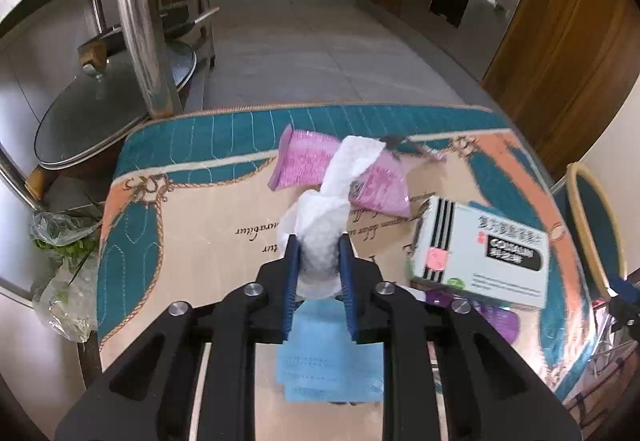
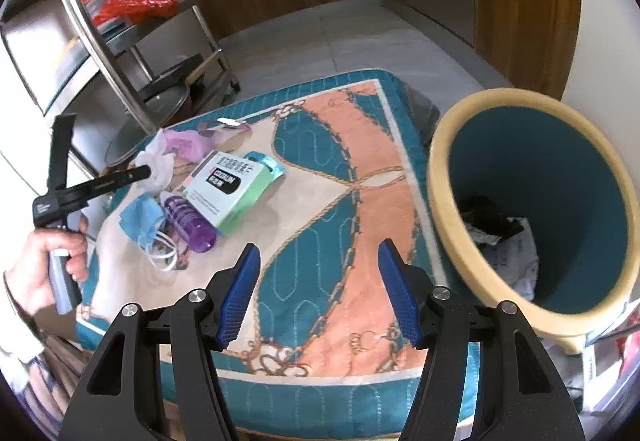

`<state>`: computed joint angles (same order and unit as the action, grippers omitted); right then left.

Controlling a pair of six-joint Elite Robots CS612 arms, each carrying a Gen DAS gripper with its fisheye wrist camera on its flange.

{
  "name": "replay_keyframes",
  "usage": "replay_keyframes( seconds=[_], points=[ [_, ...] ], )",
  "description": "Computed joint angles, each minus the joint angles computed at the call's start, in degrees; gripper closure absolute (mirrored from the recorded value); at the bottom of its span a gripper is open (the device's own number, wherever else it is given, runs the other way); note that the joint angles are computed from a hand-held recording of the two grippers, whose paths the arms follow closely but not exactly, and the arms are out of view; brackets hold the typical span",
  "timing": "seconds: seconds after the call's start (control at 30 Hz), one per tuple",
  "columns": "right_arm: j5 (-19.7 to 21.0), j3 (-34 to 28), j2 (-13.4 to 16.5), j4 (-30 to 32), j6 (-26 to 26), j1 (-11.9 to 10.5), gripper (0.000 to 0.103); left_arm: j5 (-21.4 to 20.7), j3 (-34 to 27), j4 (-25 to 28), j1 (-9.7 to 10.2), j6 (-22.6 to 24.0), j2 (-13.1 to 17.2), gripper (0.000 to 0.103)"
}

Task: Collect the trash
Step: 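Grasp the white tissue with the left gripper while the right grasps the green strip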

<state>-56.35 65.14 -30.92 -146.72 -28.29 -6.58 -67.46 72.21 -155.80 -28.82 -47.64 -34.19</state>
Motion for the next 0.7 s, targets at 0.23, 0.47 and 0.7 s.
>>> replay_keyframes(
  seconds=[0.23,0.47,0.7],
  points=[
    [4.85,-1.05,0.17,5.23,-1.01,0.27,0.040,3.10,4.16,-4.11,-1.69,1.54,-3.40,0.085],
    [8.56,-3.28,1.10,11.97,-2.22,0.89,0.040,5.62,8.56,-7.87,-2.83,0.57,-6.55,0.085],
    [11.85,-8.50,4.16,18.10,2.30,1.57,0.040,6.71,12.23,-11.38,-3.95,-1.27,-8.61,0.085]
  ],
)
